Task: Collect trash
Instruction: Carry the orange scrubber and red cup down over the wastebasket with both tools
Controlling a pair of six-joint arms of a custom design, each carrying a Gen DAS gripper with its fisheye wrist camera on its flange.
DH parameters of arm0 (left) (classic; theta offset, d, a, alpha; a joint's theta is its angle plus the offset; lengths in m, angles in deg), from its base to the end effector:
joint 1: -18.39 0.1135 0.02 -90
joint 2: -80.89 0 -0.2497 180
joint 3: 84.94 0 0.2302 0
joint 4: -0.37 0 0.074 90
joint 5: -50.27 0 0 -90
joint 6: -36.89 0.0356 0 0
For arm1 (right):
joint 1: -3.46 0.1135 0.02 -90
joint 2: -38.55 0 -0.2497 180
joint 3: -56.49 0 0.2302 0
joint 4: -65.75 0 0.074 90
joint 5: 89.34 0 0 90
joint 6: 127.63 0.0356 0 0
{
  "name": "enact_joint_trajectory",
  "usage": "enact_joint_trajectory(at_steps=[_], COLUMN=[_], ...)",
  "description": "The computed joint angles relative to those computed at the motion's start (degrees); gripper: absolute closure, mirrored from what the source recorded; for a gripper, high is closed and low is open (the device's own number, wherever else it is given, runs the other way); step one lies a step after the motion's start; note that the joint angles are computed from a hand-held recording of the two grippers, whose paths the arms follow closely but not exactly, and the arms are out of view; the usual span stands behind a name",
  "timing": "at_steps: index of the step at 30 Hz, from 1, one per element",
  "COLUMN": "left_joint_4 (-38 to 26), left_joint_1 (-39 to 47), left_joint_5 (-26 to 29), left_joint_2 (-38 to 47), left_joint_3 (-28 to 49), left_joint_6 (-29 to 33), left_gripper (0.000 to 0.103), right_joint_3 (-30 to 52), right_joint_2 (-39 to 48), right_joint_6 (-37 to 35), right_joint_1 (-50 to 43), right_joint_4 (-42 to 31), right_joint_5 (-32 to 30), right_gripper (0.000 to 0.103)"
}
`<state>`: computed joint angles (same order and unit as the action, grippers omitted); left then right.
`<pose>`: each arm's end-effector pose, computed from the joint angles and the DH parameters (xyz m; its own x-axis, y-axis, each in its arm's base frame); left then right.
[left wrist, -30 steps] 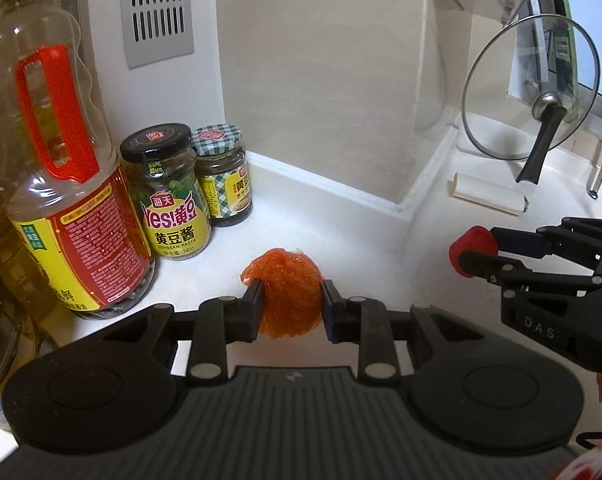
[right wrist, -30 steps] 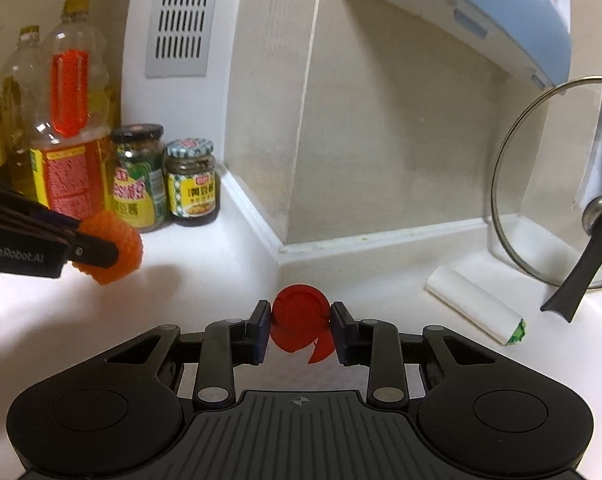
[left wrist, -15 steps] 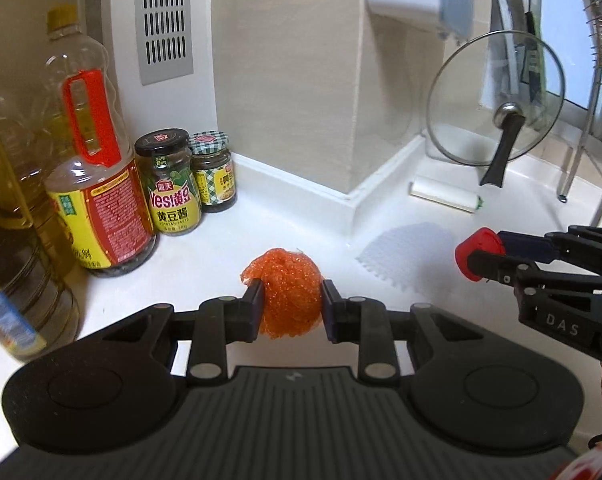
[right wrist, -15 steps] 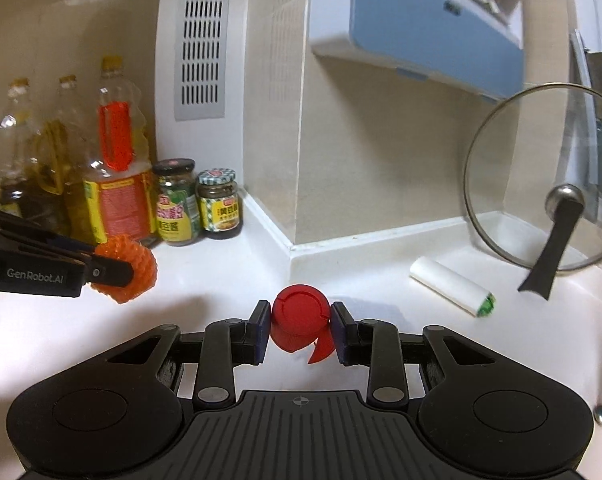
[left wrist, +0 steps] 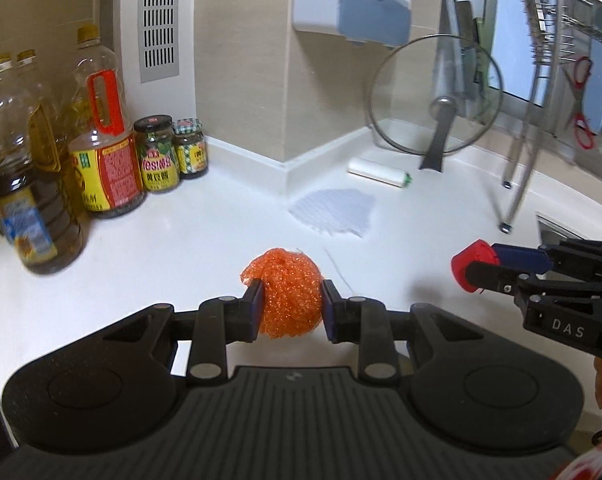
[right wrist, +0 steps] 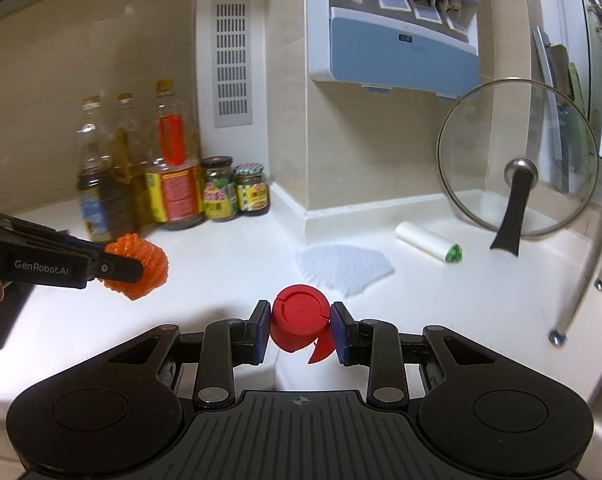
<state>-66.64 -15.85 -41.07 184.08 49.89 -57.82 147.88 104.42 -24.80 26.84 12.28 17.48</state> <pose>0.3000 -0.2032 0.4139 -0.5218 0.2559 -0.8138 0.5056 0.8611 -0.0535 0.2071 0.0783 0.3899 -0.4517 0.0363 -0.8914 -0.0461 0.9969 0.0639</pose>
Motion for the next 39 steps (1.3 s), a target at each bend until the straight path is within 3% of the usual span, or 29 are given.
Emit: enact_joint_trajectory(at_steps=[8, 14, 19, 24, 31, 39], left_joint_4=[1.45, -0.41, -1.90, -2.62, -0.36, 3.19], left_joint_1=[-10.41, -18.84, -23.13, -24.69, -21.95, -18.45], left_joint_5=[-8.58, -15.14, -17.49, -16.99, -11.98, -6.87], left_joint_2=[-15.69, -21.05, -23.31, -25.02, -25.68, -24.90], left_joint_3=[-18.56, -25.80, -30.68, -35.95, -44.19, -51.27], left_joint_6=[-8.08, -15.38, -21.02, -24.35, -24.71, -23.45], left_gripper=[0.076, 0.076, 0.076, 0.076, 0.076, 0.076], right_joint_3=[-5.71, -8.47, -10.75, -13.92, -20.65, -26.84], right_joint_2=[-13.62, -19.39, -21.46, -21.46, -20.16, -16.46], right_joint_6=[5.85, 13.09, 18.76, 24.22, 28.92, 28.43], right_joint_1=[10.75, 21.07, 27.69, 30.82, 31.27, 27.88], right_joint_4=[-9.57, -16.40, -19.95, -20.99, -18.38, -12.76], right_joint_5=[5.09, 10.71, 13.27, 13.46, 10.43, 5.50], right_gripper=[0.070, 0.070, 0.070, 0.070, 0.070, 0.070])
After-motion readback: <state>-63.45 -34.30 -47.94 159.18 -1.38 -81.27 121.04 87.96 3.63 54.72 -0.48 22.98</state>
